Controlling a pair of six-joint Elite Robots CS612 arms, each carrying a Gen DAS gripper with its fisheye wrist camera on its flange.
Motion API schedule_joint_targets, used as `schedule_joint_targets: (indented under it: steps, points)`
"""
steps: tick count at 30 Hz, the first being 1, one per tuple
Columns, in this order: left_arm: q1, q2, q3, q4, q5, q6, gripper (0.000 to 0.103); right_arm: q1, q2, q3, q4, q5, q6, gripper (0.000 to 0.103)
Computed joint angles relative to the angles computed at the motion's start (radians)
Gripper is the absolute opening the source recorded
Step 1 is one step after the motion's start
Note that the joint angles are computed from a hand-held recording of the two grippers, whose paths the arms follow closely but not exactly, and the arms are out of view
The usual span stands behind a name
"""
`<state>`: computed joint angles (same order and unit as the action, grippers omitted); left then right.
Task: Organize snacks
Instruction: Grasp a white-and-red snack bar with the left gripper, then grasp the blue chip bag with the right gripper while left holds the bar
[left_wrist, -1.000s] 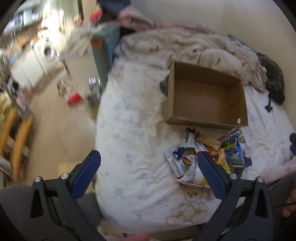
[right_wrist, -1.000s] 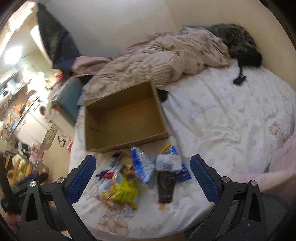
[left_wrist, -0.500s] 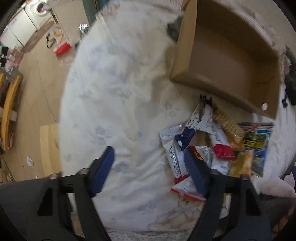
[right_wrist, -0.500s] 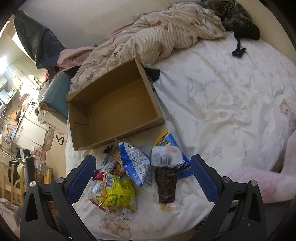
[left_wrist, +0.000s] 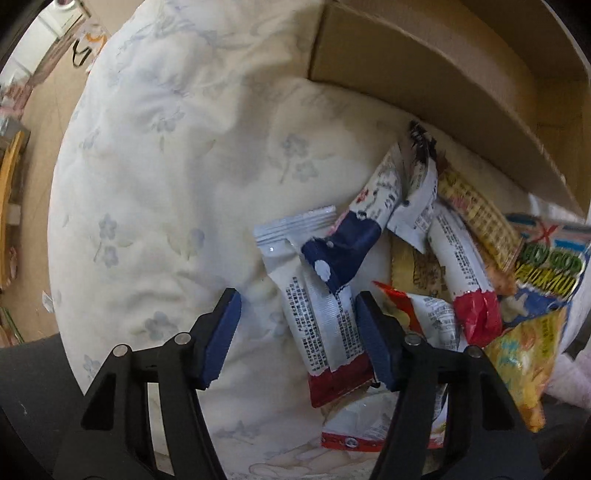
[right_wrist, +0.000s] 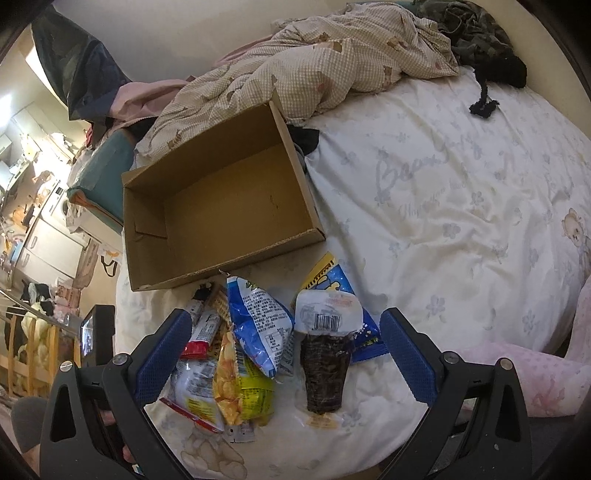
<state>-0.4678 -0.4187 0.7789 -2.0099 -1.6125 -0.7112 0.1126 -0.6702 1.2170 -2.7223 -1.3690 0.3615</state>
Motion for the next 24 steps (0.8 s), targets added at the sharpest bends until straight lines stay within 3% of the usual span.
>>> schedule_joint_targets:
  steps: [2, 4, 5, 8, 11, 18, 20, 24]
  points:
    - [-0.005, 0.007, -0.012, 0.007, 0.012, 0.011, 0.060, 0.002, 0.003, -0.006, 0.006, -0.003, -0.003, 0.103]
    - [-0.007, 0.005, -0.013, 0.014, 0.024, 0.014, 0.048, 0.004, 0.005, -0.009, 0.008, -0.003, -0.008, 0.103]
    - [-0.009, 0.004, -0.011, 0.022, 0.037, 0.014, 0.037, 0.005, 0.006, -0.010, 0.008, -0.007, -0.013, 0.103]
    - [-0.009, -0.004, -0.001, 0.030, 0.037, 0.018, 0.028, 0.010, 0.006, -0.011, 0.000, -0.033, -0.027, 0.103]
    - [-0.004, -0.020, 0.020, 0.028, 0.035, 0.027, 0.027, 0.009, 0.007, -0.012, -0.001, -0.026, -0.028, 0.103]
    - [-0.002, -0.088, 0.081, 0.054, 0.104, 0.051, 0.027, 0.006, 0.004, -0.005, -0.012, -0.008, -0.022, 0.103]
    - [-0.001, -0.107, 0.094, 0.034, 0.088, 0.084, 0.027, 0.004, 0.004, -0.004, -0.014, 0.005, -0.015, 0.103]
    - [-0.006, -0.146, 0.127, -0.036, 0.126, 0.145, 0.027, 0.004, 0.004, -0.003, -0.015, 0.015, -0.013, 0.103]
